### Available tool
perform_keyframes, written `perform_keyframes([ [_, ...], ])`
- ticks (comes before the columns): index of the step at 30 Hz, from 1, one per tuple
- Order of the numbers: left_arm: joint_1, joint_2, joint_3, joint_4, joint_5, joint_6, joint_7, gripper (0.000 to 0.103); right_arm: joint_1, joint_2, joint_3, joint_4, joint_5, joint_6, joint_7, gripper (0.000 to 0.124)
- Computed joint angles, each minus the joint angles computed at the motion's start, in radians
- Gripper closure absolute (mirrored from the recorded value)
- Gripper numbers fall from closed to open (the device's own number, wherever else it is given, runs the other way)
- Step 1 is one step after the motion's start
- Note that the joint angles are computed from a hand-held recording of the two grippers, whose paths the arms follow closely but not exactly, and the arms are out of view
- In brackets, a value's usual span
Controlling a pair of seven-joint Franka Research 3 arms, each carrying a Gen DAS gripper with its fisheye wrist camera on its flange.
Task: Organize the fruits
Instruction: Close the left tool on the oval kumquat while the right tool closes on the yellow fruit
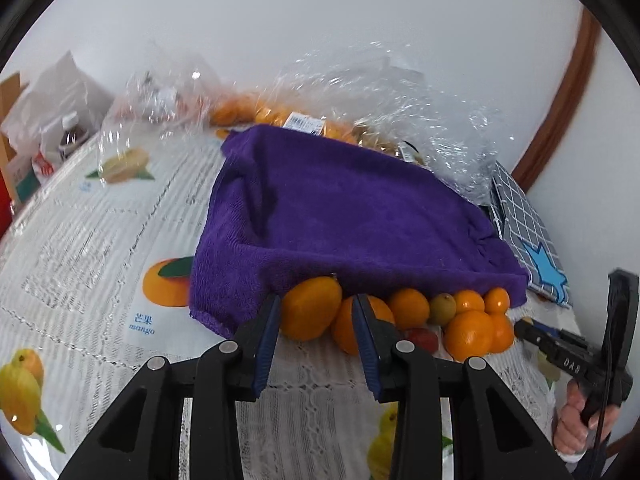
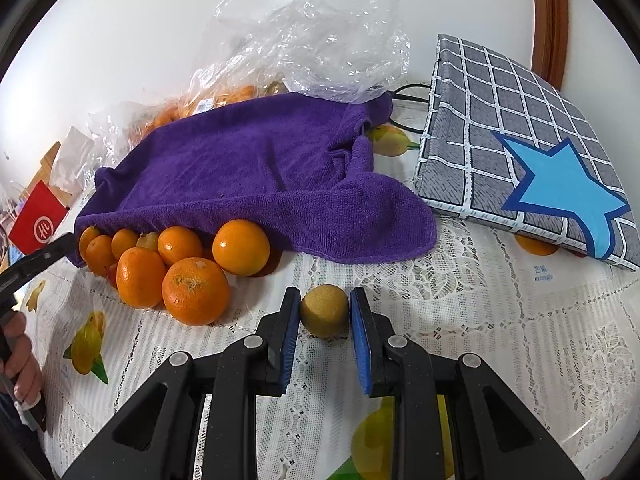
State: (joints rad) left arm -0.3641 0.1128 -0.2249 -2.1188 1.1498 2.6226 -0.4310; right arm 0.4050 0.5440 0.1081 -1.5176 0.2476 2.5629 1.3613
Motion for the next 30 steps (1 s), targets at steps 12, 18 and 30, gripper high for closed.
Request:
perform_keyframes([
  [12,0.008,0.021,0.013,-0.003,-0.012,0.036,-0.027,0.065,0.008,-0.002,-0.008,-0.002,-0.018,0.003,0.008,0.098],
  [18,0.021,0.014,0.032,-0.027,0.068,0.124,-0.142,0.068,0.012,-0.003,-0.012,-0.004,-0.030,0.005,0.013,0.098],
  [30,-0.008,-0.028,-0.008,-0.033,0.134,-0.006,-0.167,0.068,-0.034,-0.029,0.032,-0.050,0.079,0.071,-0.049,0.099],
])
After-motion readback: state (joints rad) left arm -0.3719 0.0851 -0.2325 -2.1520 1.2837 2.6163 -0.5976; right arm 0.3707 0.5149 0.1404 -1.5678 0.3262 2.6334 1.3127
